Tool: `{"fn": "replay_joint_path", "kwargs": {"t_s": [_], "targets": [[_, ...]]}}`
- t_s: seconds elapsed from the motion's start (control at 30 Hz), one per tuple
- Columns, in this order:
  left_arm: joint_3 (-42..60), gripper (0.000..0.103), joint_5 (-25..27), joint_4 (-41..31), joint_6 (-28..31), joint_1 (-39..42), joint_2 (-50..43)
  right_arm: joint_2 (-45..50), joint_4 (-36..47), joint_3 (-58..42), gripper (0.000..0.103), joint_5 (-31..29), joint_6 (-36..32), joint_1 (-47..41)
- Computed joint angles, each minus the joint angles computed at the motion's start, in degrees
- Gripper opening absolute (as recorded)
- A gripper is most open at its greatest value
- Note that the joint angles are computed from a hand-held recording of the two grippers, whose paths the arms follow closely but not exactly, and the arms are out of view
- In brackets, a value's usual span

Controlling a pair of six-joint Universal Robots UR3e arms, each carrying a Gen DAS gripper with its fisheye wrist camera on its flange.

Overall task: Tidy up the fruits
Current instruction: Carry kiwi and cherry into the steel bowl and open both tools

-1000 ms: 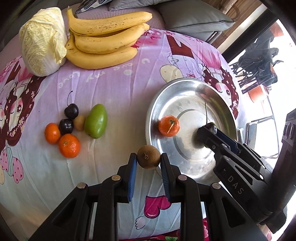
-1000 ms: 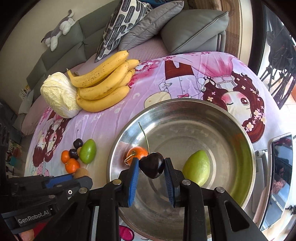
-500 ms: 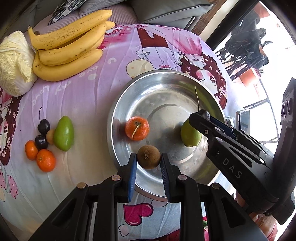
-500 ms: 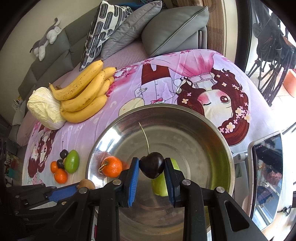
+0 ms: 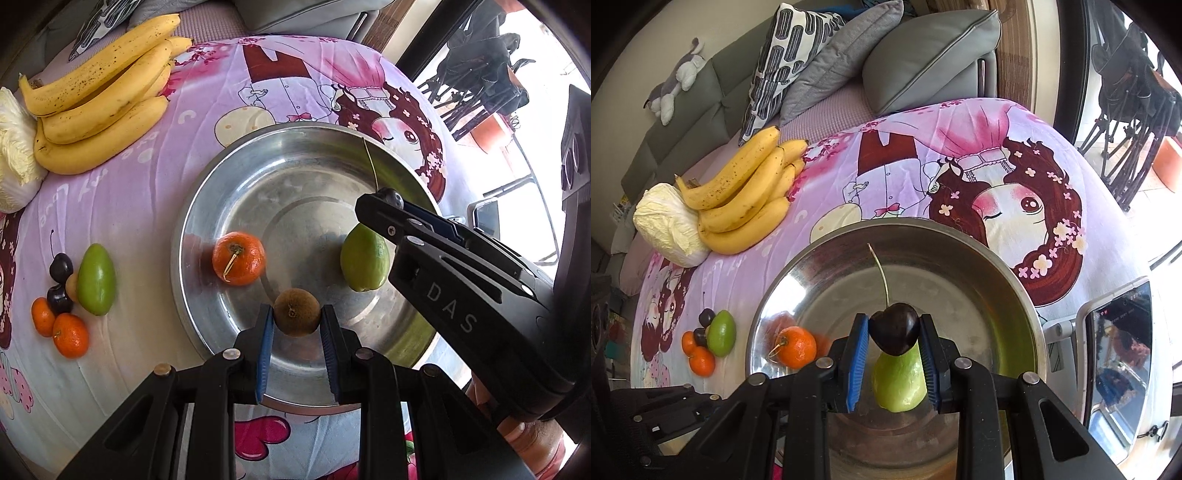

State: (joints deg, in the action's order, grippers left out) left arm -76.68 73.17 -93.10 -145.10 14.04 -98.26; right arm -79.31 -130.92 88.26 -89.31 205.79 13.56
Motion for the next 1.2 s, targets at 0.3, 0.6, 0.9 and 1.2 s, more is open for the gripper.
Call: {"fn": "replay_joint_path", "kwargs": {"t_s": [0.3,0.6,0.9,1.2], "targets": [[-0.5,0.027,0.6,1.6,-1.2,-0.9,-1.3,2.6,0.6,-2.8,0.03,0.0,-0.9,0.1],[-1.8,0.027,1.1,2.6,-2.0,-1.3,-1.6,4.3,1.0,-3.6,0.03,0.3,-0.9,0.3],[-1.8,0.027,1.5,2.8,-2.4,-1.4,-1.9,5.5,2.3,-4.8,0.03,-0.1,-0.7,0.7],[-1.4,0.027,2.0,2.6,-2.9,-1.3,-2.2,6.1,3.9,-6.0,0.03,-0.8,-0.5,1.0]]}}
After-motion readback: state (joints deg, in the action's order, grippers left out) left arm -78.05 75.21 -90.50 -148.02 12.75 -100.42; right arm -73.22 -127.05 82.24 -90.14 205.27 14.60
